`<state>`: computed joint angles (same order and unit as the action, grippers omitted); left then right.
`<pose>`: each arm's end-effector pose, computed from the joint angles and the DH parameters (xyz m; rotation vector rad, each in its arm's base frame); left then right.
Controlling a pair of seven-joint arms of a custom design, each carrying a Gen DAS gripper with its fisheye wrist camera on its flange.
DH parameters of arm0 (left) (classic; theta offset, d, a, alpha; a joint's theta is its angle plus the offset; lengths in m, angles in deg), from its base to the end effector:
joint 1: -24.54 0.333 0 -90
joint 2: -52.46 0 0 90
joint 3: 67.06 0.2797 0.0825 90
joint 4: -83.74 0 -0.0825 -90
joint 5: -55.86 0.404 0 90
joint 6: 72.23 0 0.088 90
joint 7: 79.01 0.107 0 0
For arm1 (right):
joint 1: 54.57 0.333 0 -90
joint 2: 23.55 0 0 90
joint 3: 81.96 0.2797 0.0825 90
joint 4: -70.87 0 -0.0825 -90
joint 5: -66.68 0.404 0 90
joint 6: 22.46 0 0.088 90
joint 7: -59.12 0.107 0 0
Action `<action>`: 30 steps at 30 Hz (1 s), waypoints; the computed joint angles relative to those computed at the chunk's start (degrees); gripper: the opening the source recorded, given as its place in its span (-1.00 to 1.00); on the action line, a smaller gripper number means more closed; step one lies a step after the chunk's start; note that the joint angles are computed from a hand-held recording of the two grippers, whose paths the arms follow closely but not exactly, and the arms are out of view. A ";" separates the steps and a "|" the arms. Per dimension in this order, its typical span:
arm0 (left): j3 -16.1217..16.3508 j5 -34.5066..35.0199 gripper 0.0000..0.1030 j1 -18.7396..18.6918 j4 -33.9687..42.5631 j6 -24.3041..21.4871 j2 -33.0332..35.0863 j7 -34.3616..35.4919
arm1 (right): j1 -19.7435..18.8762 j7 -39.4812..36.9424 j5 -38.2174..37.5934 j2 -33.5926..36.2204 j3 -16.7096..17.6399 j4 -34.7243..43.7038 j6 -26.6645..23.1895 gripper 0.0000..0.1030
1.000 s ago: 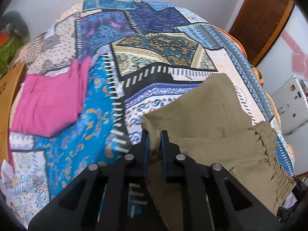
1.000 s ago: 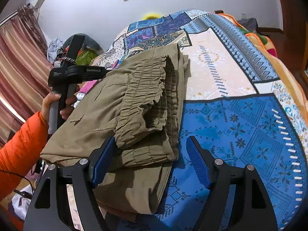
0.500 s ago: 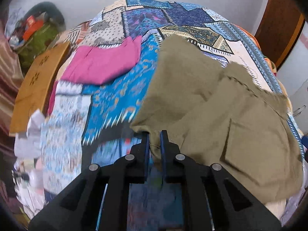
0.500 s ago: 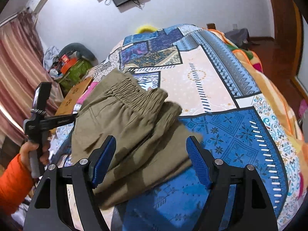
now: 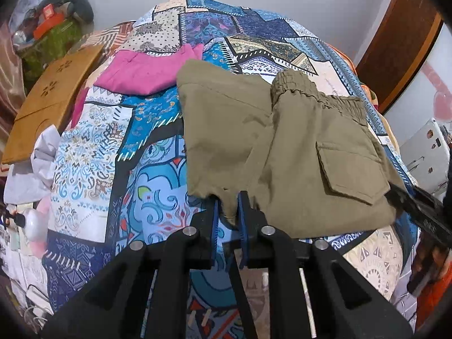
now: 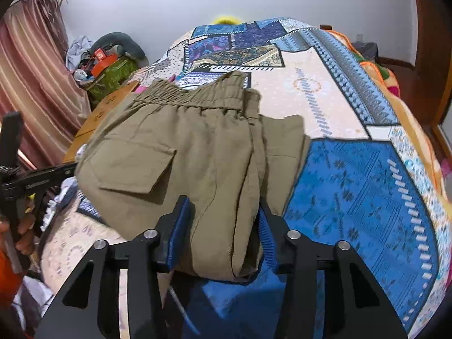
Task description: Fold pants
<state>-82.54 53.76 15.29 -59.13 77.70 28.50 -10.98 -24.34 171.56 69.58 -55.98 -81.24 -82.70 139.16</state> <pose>0.4426 -0.2045 0.4455 -1.9470 2.0033 -0.6566 0.3825 0.2264 0.4507 -1.8233 1.6381 -0.2533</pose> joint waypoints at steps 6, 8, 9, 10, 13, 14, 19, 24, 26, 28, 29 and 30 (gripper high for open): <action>0.16 -0.61 -0.46 -0.16 -3.17 -0.48 -3.39 -0.33 | -2.04 -0.15 -1.25 3.69 0.36 3.06 -0.42 -0.24; 0.29 -0.70 -0.46 -0.03 -4.08 -1.33 -4.61 -0.22 | -2.51 -0.06 -1.87 3.28 1.04 2.84 -0.56 -0.24; -0.12 -0.02 -0.46 0.44 -4.34 -2.26 -5.19 -0.53 | -2.85 -0.01 -2.45 3.13 1.45 2.78 -0.63 -0.24; -0.49 0.79 -0.47 0.95 -4.50 -2.70 -5.45 -0.77 | -3.01 0.14 -2.78 2.86 1.69 2.54 -0.60 -0.24; -1.30 3.43 -0.48 2.38 -4.91 -4.96 -6.34 -2.47 | -3.48 0.25 -3.82 2.59 1.93 2.14 -0.33 -0.22; -0.21 2.46 -0.48 1.78 -5.08 -5.05 -6.53 -1.63 | -4.10 0.79 -4.40 2.78 2.31 2.26 -0.38 -0.22; 1.95 0.29 -0.48 1.64 -3.77 -3.18 -6.54 1.80 | -3.51 0.10 -2.85 3.37 0.02 3.45 -1.83 -0.17; 3.49 -2.34 -0.48 2.41 2.45 -0.86 -0.42 4.76 | -4.15 -1.43 -2.29 2.52 0.06 4.63 -3.68 -0.15; 3.64 -2.67 -0.48 2.83 6.16 -0.62 3.64 5.81 | -4.26 -2.16 -2.21 2.96 -0.01 5.56 -3.54 -0.07; 4.41 -3.97 -0.47 2.57 9.09 -0.83 6.96 7.87 | -4.41 -2.85 -2.11 4.23 -0.05 6.81 -2.55 -0.05; 4.90 -5.06 -0.47 2.32 10.74 -1.17 8.85 9.11 | -4.71 -3.01 -2.34 5.17 0.15 7.75 -2.37 -0.05; 5.55 -6.79 -0.46 1.93 12.69 -1.86 11.06 10.78 | -4.76 -3.51 -2.30 5.98 0.04 8.51 -2.29 -0.05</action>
<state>-76.99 46.97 17.22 -46.43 75.83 39.56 -0.20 -29.10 168.05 67.28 -49.99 -81.21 -74.20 136.86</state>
